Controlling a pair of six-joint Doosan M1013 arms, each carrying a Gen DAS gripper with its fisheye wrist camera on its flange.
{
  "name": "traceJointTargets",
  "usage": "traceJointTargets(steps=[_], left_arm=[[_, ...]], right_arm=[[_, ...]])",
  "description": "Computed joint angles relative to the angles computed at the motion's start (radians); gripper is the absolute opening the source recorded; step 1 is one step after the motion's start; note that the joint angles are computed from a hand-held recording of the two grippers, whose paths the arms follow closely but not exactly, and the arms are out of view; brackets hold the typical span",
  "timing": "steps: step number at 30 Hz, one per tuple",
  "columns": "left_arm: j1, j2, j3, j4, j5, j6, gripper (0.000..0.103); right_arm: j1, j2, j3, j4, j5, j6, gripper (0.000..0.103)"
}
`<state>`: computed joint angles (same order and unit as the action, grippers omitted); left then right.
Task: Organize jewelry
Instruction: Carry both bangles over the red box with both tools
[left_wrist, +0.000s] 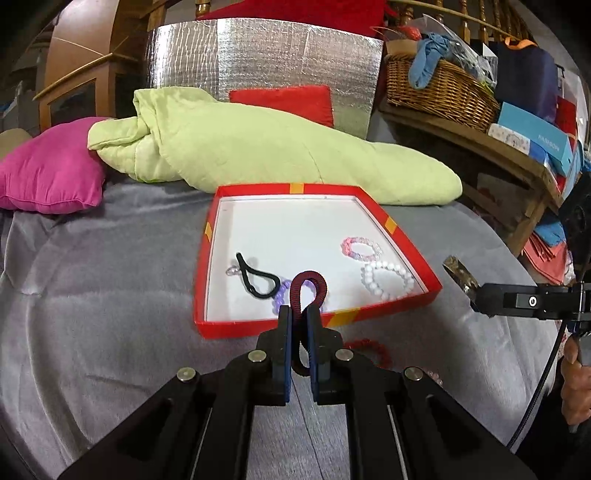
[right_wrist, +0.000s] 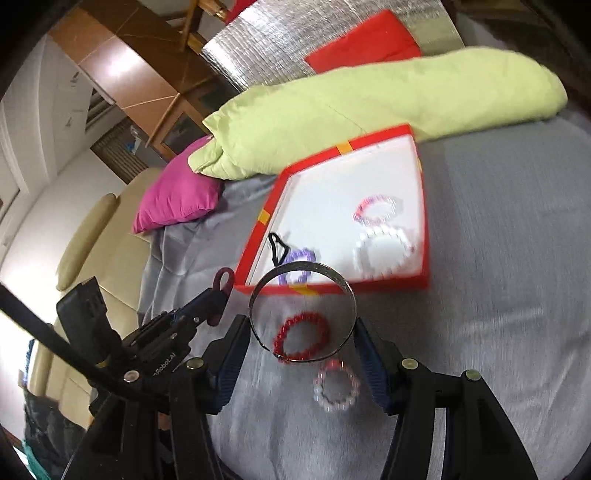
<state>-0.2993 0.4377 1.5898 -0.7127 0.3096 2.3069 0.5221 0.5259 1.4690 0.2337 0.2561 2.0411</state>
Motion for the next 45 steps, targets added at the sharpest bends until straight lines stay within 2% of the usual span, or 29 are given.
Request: traceJointTargets(steps=[6,12,15,21,26,31,35,45], left_arm=[[-0.001,0.012,-0.018,-0.048,-0.034,0.046,0.008],[0.006,0.033,-0.053,-0.069,-0.038,0.033,0.008],[0.004,0.053,-0.083,0.018,-0.036,-0.064,0.008],[0.008,0.117,-0.185,0.088,0.041,-0.178,0.008],[0.007,0.16,-0.256,0.161,0.116,-0.279,0.008],[0.0,0.178,-0.288,0.208,0.153,-0.303,0.008],[-0.005,0.194,-0.313,0.242,0.183,-0.333,0.008],[-0.009,0.22,-0.346,0.307,0.222,-0.404,0.008]], right_arm=[[-0.008,0.036,-0.08,-0.094,0.039,0.068,0.061],[-0.019,0.107,-0.201,-0.159,0.102,0.116,0.061],[-0.03,0.144,-0.257,-0.154,0.117,0.132,0.061],[-0.057,0.219,-0.359,-0.08,0.162,0.152,0.062],[-0.071,0.248,-0.4,-0.062,0.179,0.196,0.062],[-0.082,0.277,-0.445,-0.1,0.225,0.268,0.062],[-0.094,0.287,-0.451,-0.031,0.225,0.259,0.062],[-0.102,0.296,-0.458,-0.047,0.236,0.319,0.063]])
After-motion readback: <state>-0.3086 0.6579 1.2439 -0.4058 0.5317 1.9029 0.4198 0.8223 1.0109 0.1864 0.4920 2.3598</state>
